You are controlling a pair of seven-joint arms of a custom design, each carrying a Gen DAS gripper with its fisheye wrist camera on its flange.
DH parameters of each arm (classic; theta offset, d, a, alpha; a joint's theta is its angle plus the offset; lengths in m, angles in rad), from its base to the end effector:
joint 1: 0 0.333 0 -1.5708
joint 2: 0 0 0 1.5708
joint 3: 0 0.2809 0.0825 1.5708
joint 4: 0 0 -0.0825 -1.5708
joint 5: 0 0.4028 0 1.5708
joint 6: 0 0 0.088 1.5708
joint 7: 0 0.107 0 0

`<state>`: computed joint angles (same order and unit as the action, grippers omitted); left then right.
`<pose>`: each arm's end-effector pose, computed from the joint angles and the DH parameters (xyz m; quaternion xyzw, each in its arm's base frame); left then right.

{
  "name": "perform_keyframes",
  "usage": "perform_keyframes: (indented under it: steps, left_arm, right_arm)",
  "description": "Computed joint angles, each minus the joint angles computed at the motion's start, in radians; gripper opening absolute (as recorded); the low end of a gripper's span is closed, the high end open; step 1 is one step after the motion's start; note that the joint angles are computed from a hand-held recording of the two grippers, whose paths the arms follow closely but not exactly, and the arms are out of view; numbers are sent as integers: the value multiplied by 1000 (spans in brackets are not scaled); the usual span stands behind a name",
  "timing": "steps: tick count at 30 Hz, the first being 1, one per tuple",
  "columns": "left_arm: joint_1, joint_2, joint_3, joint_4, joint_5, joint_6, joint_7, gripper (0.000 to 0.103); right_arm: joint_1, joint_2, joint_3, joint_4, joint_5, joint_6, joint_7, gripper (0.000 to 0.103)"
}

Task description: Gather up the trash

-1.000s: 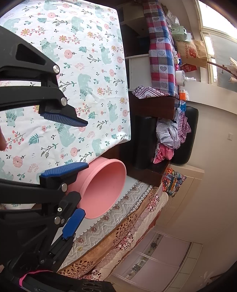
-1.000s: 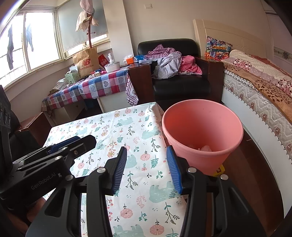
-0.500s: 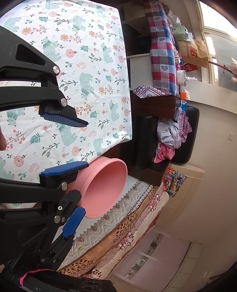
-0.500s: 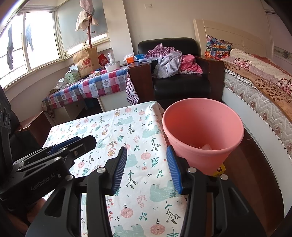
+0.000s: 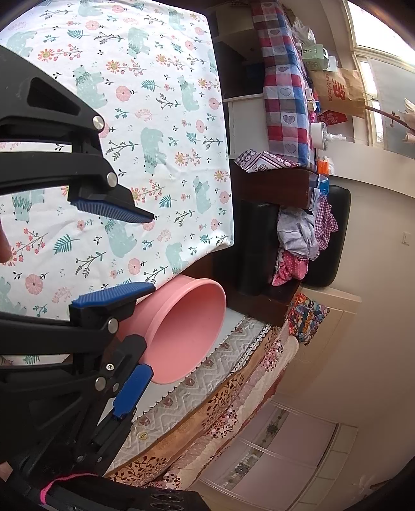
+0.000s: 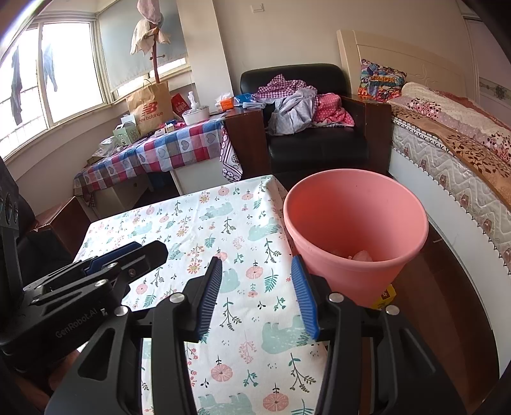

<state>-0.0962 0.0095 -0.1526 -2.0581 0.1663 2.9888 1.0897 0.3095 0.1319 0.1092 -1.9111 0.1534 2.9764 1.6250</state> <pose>0.5947 -0.1629 0.4982 -0.6582 0.6068 -0.3852 0.2239 0.6019 0.2530 0.4975 -0.6957 0.5587 -0.1901 0.4095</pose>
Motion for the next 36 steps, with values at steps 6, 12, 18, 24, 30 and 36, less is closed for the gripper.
perform_keyframes:
  steps: [6, 12, 18, 24, 30, 36]
  left_arm:
    - [-1, 3, -1, 1, -17, 0, 21, 38]
    - [-2, 3, 0, 1, -7, -3, 9, 37]
    - [-3, 4, 0, 3, -5, -6, 12, 37]
    - [-3, 4, -1, 0, -29, -8, 32, 36]
    - [-1, 8, 0, -3, -48, -6, 57, 36]
    - [-1, 10, 0, -3, -68, -11, 81, 35]
  right_arm:
    - [-2, 3, 1, 5, 5, -3, -5, 46]
    - [-3, 2, 2, 6, 12, -6, -14, 46]
    - [-1, 2, -1, 7, 7, -11, -5, 46]
    - [-10, 8, 6, 15, 34, -21, -31, 46]
    - [-10, 13, 6, 18, 45, -24, -37, 46]
    - [-15, 13, 8, 14, 63, -25, -53, 46]
